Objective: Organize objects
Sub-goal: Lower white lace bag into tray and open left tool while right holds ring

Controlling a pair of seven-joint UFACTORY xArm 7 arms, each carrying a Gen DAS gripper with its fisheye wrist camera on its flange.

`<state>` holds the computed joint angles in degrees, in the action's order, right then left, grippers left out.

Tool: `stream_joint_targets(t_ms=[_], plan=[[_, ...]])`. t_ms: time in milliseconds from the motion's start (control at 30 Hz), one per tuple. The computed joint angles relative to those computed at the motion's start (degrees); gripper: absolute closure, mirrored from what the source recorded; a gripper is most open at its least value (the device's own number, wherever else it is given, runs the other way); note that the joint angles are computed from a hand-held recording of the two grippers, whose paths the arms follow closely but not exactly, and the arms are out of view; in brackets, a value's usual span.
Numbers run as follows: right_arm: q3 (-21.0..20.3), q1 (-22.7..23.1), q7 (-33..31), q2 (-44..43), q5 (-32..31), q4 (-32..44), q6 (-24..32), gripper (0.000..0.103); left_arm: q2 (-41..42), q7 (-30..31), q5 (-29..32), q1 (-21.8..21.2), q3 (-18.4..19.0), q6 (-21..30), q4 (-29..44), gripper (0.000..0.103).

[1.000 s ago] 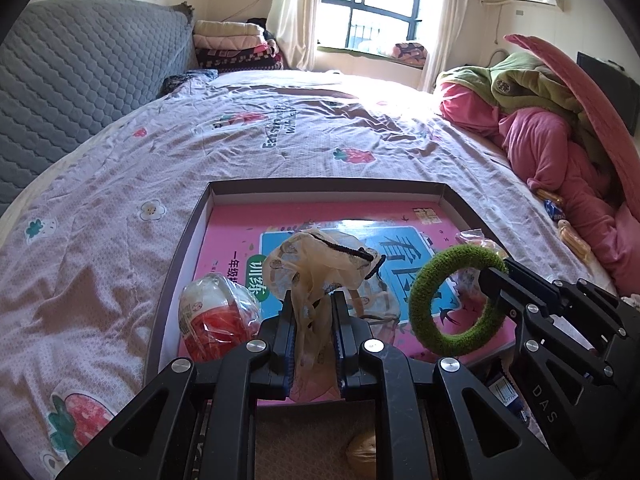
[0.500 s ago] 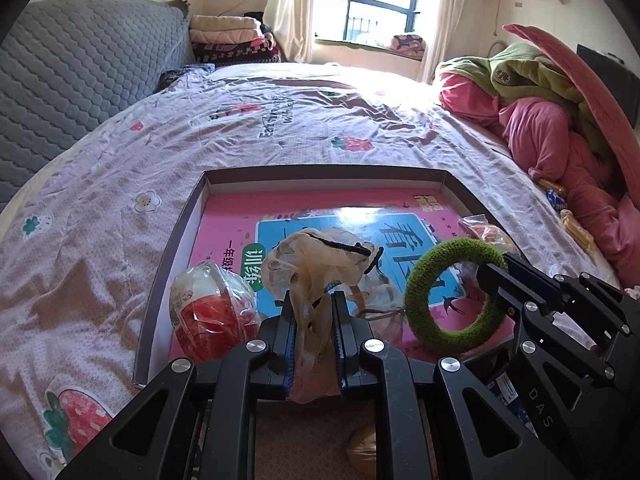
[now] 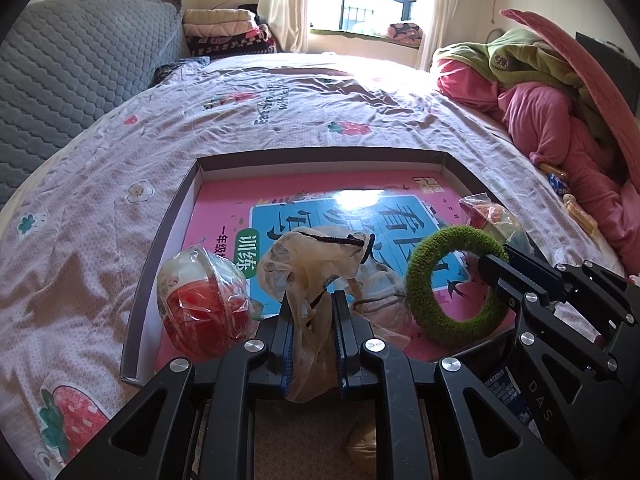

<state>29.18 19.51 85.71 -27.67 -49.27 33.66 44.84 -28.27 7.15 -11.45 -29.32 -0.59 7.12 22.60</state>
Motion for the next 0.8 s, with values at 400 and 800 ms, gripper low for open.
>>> stream_joint_targets(t_ms=[400,800], plan=[[-0.5,0.1,-0.4,-0.8,1.2,-0.6,-0.8,0.086,-0.3,0.2,0.2,0.4,-0.2,1.8,0.6,0.077],[-0.1,-0.4,-1.4,-1.4,2.8,-0.7,-1.8,0.072,0.0,-1.1,1.5,2.5,-2.2,2.8,1.1,0.061]])
